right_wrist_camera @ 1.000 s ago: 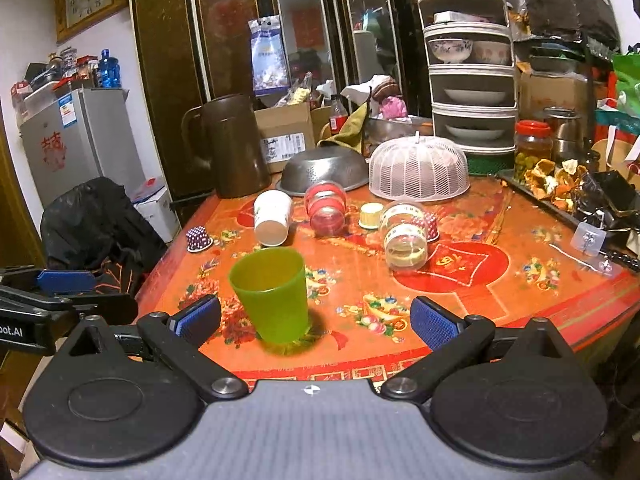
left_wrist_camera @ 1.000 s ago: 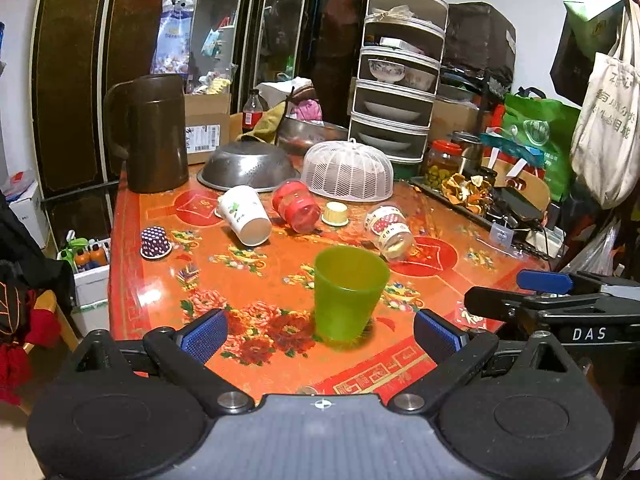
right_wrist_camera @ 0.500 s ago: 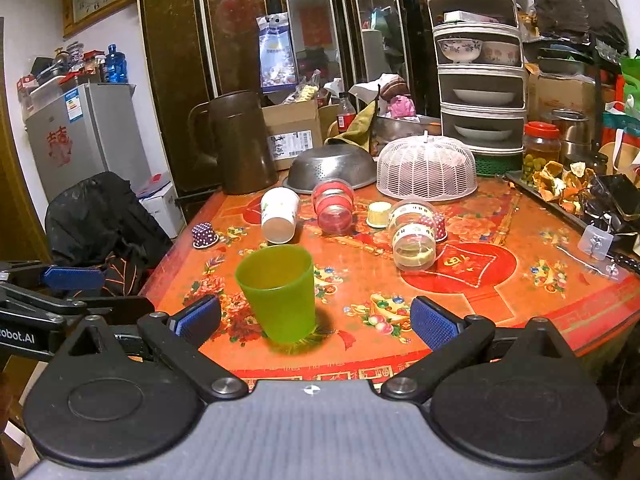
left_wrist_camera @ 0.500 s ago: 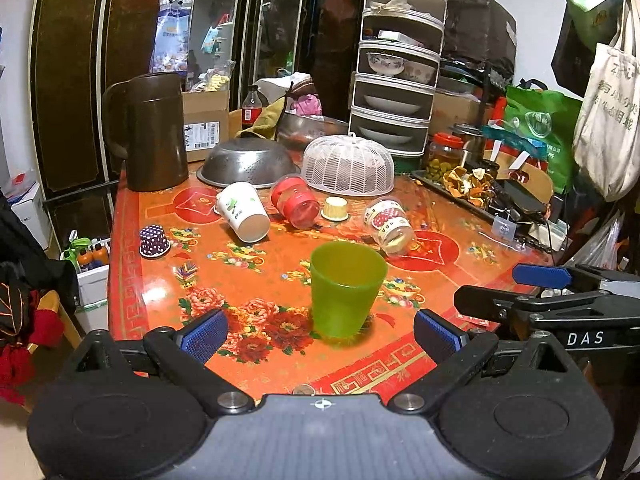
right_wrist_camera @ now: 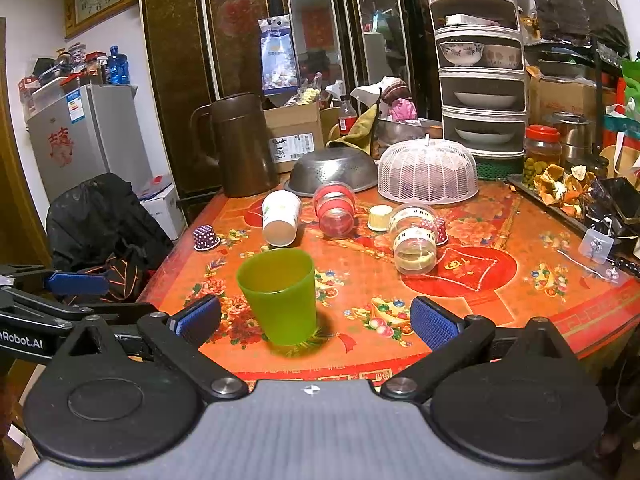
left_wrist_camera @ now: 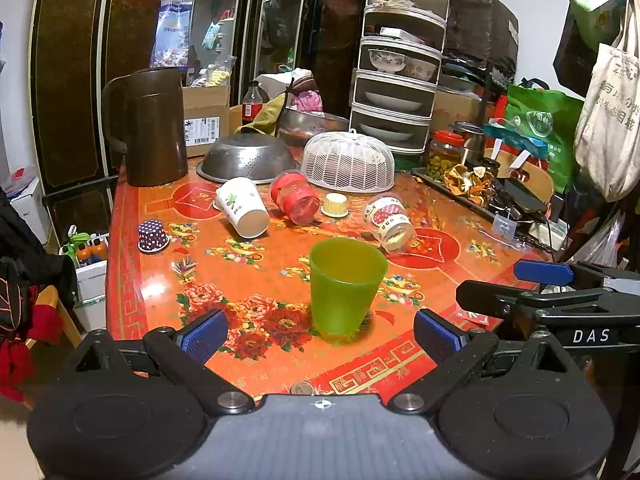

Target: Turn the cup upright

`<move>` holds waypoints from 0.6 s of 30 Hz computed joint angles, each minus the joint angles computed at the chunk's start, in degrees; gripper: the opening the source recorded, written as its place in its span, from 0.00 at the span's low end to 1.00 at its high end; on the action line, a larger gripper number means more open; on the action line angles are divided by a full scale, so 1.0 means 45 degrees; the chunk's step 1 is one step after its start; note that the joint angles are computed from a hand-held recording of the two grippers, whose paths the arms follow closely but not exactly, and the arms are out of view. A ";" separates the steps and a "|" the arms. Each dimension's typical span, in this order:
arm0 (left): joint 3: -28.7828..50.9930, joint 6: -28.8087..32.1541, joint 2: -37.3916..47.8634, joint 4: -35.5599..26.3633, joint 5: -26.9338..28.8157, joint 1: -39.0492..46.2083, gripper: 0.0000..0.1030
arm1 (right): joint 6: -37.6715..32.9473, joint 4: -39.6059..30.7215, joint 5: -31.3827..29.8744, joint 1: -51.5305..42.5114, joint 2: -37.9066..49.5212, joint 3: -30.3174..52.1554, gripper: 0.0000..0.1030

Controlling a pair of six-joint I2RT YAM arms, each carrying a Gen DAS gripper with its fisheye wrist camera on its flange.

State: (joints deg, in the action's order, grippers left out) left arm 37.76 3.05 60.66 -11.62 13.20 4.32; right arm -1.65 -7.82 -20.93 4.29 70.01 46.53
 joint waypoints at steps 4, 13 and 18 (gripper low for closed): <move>-0.0038 -0.0037 -0.0034 0.0046 -0.0042 -0.0001 0.98 | 0.0013 0.0042 0.0007 0.0004 -0.0029 -0.0026 0.99; -0.0037 -0.0092 0.0007 0.0100 -0.0130 -0.0055 0.98 | 0.0048 0.0120 -0.0026 0.0011 -0.0035 -0.0054 0.99; -0.0050 -0.0121 0.0025 0.0135 -0.0153 -0.0049 0.98 | 0.0055 0.0128 -0.0054 0.0026 -0.0044 -0.0057 0.99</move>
